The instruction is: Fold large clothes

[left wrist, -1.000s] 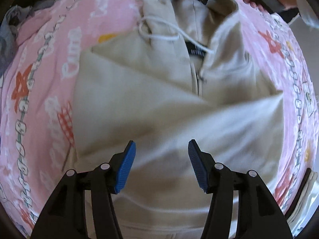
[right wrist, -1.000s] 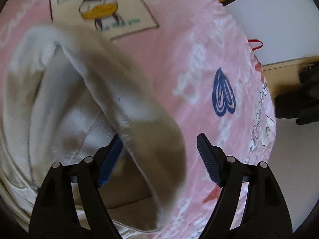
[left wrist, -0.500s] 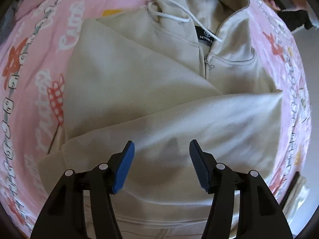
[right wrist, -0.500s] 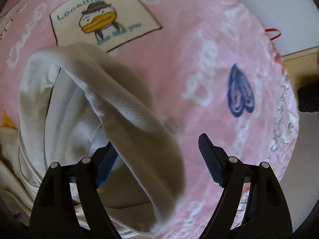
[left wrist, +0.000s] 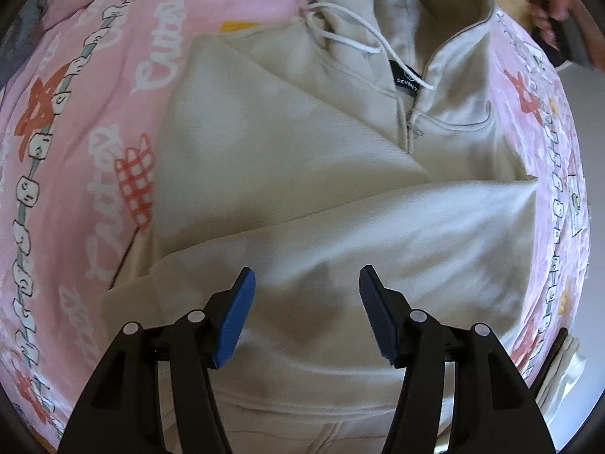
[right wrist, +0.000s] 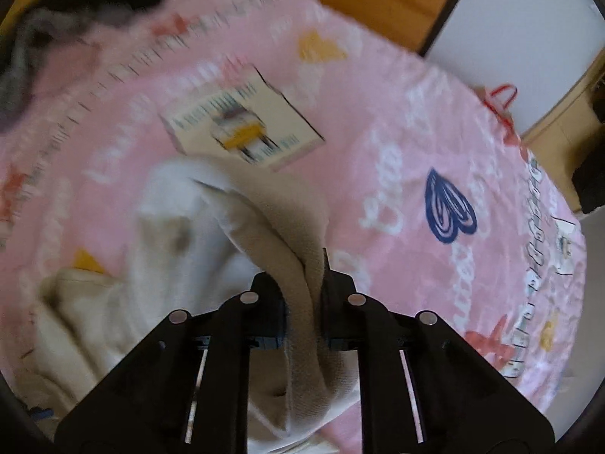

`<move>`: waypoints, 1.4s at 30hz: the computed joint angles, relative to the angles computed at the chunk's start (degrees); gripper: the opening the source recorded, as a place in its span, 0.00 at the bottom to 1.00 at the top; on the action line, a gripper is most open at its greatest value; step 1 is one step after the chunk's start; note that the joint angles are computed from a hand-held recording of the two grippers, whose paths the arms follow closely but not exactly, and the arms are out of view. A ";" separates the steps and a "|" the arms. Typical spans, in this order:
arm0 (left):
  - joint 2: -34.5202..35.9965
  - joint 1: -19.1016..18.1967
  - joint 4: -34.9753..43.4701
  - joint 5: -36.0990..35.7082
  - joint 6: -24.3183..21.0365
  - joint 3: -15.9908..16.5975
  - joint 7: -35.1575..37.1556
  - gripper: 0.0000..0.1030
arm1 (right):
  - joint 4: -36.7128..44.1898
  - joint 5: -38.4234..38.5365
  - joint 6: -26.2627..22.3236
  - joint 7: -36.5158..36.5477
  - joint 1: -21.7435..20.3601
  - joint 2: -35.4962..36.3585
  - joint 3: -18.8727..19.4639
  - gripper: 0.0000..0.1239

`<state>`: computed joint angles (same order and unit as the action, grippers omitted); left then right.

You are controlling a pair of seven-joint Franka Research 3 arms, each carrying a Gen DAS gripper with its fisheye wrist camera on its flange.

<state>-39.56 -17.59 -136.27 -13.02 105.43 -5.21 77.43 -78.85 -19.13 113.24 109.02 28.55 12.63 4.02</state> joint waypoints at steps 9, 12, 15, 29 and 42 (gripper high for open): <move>-4.88 1.97 -2.36 0.31 2.09 2.47 1.73 0.53 | -31.54 -11.83 14.60 19.69 1.75 -27.61 10.46 0.10; -8.26 2.19 -4.51 -0.56 3.65 3.44 1.97 0.53 | -38.96 -9.71 15.54 23.85 2.10 -34.60 14.61 0.10; -12.31 1.82 -7.52 -0.32 5.99 3.28 2.50 0.53 | -45.01 -8.93 14.98 27.27 1.85 -39.64 19.47 0.10; -17.94 -1.53 -14.28 1.71 9.87 4.83 3.87 0.53 | -57.28 -0.39 11.69 38.88 6.93 -42.46 25.26 0.56; 13.82 -0.55 4.03 -16.83 5.56 13.21 9.79 0.68 | -74.58 28.79 30.25 51.37 1.20 -65.34 14.47 0.67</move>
